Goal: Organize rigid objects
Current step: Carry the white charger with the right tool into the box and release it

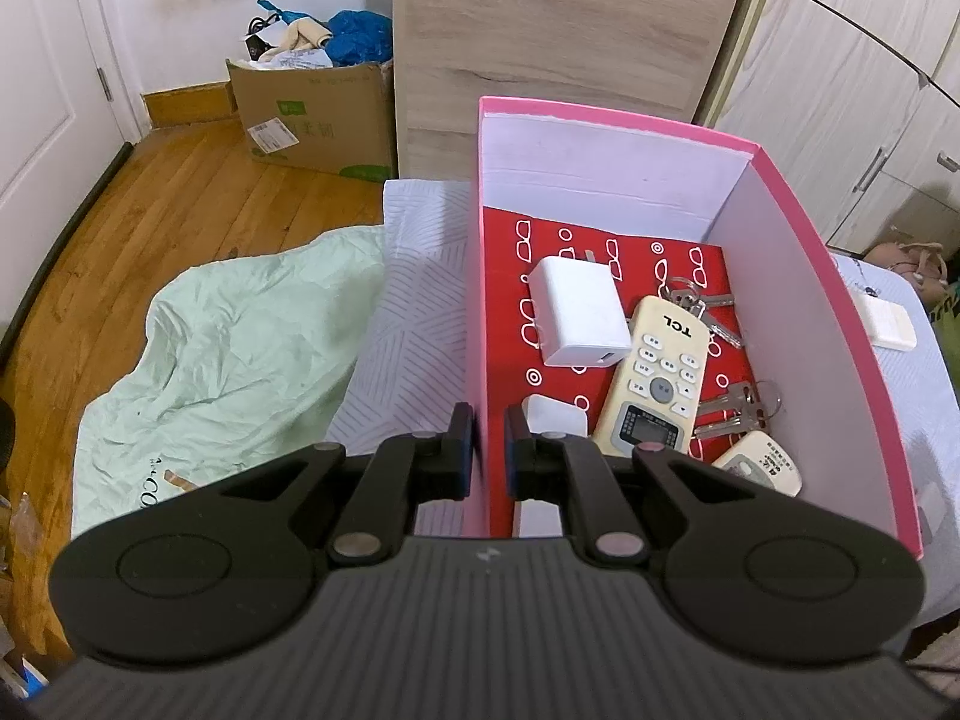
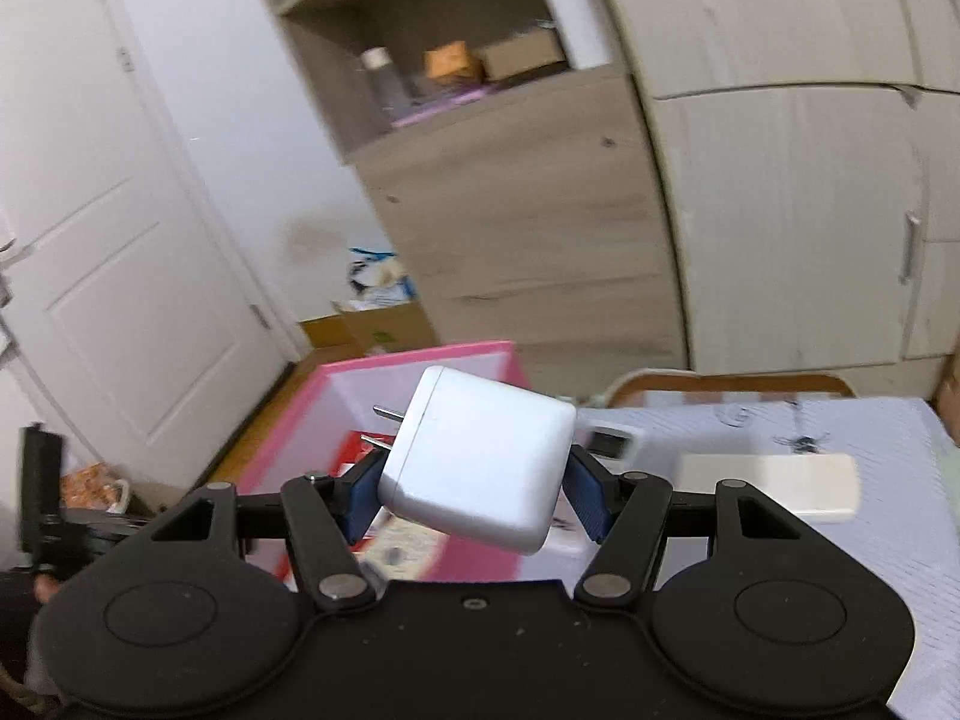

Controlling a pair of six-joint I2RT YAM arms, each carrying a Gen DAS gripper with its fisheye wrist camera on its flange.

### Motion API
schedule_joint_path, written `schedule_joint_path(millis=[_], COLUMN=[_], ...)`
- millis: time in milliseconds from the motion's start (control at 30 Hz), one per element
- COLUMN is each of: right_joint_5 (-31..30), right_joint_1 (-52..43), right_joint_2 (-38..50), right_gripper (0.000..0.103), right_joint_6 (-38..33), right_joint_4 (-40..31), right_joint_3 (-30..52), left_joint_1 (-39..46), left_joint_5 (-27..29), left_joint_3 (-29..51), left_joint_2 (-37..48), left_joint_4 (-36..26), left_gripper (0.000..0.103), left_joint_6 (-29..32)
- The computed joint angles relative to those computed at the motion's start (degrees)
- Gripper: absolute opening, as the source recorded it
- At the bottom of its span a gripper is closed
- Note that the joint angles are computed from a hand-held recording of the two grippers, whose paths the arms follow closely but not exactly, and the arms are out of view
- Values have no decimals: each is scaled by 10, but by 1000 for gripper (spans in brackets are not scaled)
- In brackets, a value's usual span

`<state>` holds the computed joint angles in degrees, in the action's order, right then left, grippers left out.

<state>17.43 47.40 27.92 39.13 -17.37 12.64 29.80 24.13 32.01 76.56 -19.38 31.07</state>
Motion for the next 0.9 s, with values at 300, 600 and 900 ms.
schedule_joint_path(millis=[300, 600, 900], right_joint_5=[-111, -122, -182], right_joint_1=[52, -40, -114], right_joint_2=[284, 588, 747], right_gripper=[68, 68, 68], right_joint_6=[53, -1, -7], right_joint_4=[154, 200, 225], right_joint_3=[115, 274, 350], left_joint_1=[19, 22, 32], left_joint_5=[17, 19, 32], left_joint_3=[18, 8, 6], left_joint_2=[14, 7, 9], left_joint_4=[-17, -7, -6], left_gripper=[9, 9, 9], left_joint_6=[17, 31, 45])
